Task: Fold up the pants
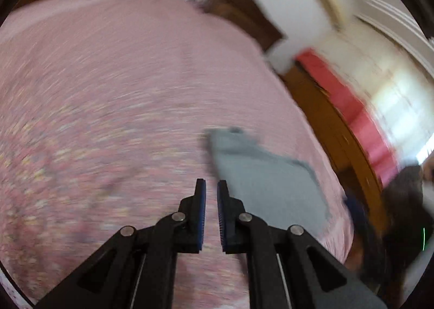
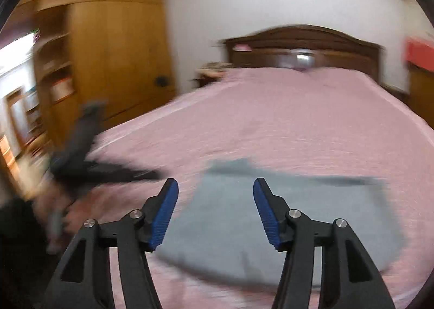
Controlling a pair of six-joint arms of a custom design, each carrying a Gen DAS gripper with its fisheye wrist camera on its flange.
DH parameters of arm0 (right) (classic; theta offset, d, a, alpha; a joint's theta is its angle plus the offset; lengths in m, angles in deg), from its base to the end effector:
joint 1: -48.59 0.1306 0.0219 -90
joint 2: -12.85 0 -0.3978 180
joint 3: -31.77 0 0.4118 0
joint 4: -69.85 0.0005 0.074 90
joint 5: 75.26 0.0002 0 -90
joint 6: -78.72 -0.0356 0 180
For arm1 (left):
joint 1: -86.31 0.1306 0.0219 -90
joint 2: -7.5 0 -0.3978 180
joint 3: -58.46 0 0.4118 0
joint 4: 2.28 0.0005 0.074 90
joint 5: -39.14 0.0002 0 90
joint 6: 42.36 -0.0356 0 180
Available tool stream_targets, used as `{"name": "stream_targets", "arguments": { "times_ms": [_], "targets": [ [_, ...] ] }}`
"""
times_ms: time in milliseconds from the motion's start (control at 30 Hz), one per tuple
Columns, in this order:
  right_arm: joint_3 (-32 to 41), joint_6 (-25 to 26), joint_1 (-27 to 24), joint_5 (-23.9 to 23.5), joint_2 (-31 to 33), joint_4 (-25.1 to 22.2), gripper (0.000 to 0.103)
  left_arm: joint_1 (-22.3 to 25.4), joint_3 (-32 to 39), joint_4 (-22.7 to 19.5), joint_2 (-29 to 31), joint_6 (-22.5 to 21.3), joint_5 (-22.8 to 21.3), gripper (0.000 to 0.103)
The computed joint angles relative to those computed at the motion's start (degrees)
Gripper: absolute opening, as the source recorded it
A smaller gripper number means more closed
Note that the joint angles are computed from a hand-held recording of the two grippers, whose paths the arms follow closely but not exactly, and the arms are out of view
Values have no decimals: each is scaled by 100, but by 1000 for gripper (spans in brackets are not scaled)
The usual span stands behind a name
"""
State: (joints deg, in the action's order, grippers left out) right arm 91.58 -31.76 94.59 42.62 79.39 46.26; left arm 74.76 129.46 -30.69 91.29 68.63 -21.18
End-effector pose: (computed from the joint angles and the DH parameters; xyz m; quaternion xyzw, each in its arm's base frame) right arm 0.2648 0.2495 0.3938 -0.0690 0.8476 0.0899 0.5185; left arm 0.4463 -0.1097 0.3656 0.0330 0.8860 -0.3358 0.3180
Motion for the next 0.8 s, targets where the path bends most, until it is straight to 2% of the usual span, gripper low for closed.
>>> {"name": "stream_targets", "arguments": {
  "times_ms": [67, 100, 133, 167, 200, 233, 267, 300, 333, 400, 467, 500, 533, 567, 600, 633, 667, 700, 767, 800],
  "targets": [
    [138, 148, -863, -305, 114, -265, 59, -292, 59, 38, -93, -146, 49, 7],
    [250, 27, -1238, -763, 169, -531, 58, -409, 162, 38, -28, -130, 99, 7],
    [278, -252, -1799, -1623, 214, -619, 54, -475, 317, -9, 98, -173, 402, 8],
    [217, -413, -2144, -2295, 258, -483, 41, -624, 408, 18, 217, -131, 486, 9],
    [170, -554, -2481, -2950, 340, -440, 38, -757, 577, -36, 363, -121, 461, 9],
    [181, -826, -2762, -3376, 580, -684, 38, -823, 753, -250, 540, -332, 417, 9],
    [255, -984, -2905, -3348, 829, -1008, 32, -897, 901, -446, 709, -560, 184, 9],
    [231, -1120, -2927, -3283, 896, -1084, 16, -950, 983, -525, 827, -652, -6, 9],
    [126, -1280, -3020, -3232, 889, -961, 10, -994, 1101, -651, 1017, -719, -287, 9],
    [71, -1297, -3091, -3230, 798, -840, 6, -1024, 1171, -872, 1222, -643, -557, 9],
    [110, -772, -3044, -2574, 714, -826, 6, -1015, 1228, -867, 1403, -437, -645, 3],
    [222, -502, -2929, -1870, 773, -874, 22, -1049, 1260, -886, 1406, -360, -814, 3],
    [301, -438, -2610, -618, 823, -1099, 36, -1101, 1302, -965, 1404, -415, -1021, 3],
    [285, -525, -2511, -327, 766, -1109, 49, -1211, 1336, -1062, 1365, -594, -1383, 3],
    [219, -689, -2435, -568, 608, -965, 49, -1317, 1391, -1073, 1395, -697, -1646, 3],
    [21, -968, -2537, -1562, 364, -577, 49, -1455, 1365, -1077, 1334, -917, -2096, 3],
    [-100, -1174, -2639, -2239, 198, -365, 51, -1585, 1313, -1038, 1272, -1119, -2509, 3],
    [-280, -1504, -2632, -2802, 63, -42, 53, -1657, 1293, -1008, 1252, -1200, -2707, 3],
    [-437, -1913, -2548, -3170, 62, 280, 53, -1800, 1153, -847, 1156, -1328, -3129, 4],
    [-506, -2048, -2545, -3286, 81, 293, 53, -1844, 1116, -797, 1139, -1340, -3234, 4]
  ]
}}
